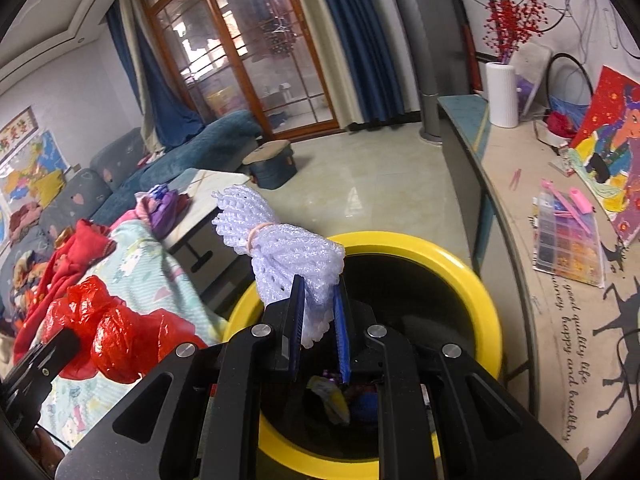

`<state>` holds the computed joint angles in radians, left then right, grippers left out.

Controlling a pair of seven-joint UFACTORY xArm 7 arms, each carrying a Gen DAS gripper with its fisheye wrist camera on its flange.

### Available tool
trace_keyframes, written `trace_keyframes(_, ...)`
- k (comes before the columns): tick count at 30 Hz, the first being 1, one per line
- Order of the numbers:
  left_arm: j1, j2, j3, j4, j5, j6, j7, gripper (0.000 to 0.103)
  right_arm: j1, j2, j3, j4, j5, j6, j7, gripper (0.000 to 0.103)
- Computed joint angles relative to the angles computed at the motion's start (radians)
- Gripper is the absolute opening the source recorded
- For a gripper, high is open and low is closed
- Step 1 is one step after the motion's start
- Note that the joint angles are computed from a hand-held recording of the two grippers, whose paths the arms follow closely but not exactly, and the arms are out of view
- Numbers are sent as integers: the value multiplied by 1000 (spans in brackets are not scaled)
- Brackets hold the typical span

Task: Collect trash
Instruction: 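Carry the red bag with the left gripper while the right gripper carries the foam net over the bin, then open the left gripper dropping the red bag while the right gripper drops the foam net into the bin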

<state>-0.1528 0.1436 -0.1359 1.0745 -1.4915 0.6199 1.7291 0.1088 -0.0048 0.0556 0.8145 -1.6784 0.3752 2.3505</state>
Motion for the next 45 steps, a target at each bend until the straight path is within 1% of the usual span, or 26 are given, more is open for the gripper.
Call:
trace_keyframes(8, -24, 9, -18, -4, 5, -28, 30, 11, -11, -38, -2, -67, 62, 37, -48, 14)
trace_keyframes(17, -55, 21, -36, -8, 12, -67, 62, 11, -35, -39, -11, -110, 100, 16, -74, 14)
trace_keyframes(21, -65, 34, -43, 1, 32, -83, 56, 11, -36, -42, -8, -121, 131, 20, -97, 14)
trace_keyframes(26, -76, 48, -54, 4, 46, -105, 60, 11, -43, -46, -11, -131, 129, 8, -95, 15)
trace_keyframes(35, -82, 77, -71, 17, 92, -120, 40, 11, -54, -51, -14, -142, 123, -2, -76, 16)
trace_keyframes(39, -81, 91, -79, 25, 125, -127, 14, 11, -57, -52, -15, -146, 117, -9, -62, 22)
trace_keyframes(41, -81, 95, -86, 27, 126, -140, 19, 13, -57, -55, -14, -148, 121, -7, -62, 23)
trace_keyframes(42, -81, 100, -87, 30, 133, -144, 13, 16, -57, -56, -14, -149, 122, -7, -63, 25)
trace_keyframes(44, -77, 101, -89, 30, 140, -150, 8, 26, -58, -63, -13, -154, 116, -7, -53, 29)
trace_keyframes(45, -75, 102, -90, 32, 141, -157, 6, 32, -58, -68, -13, -156, 113, -7, -49, 30)
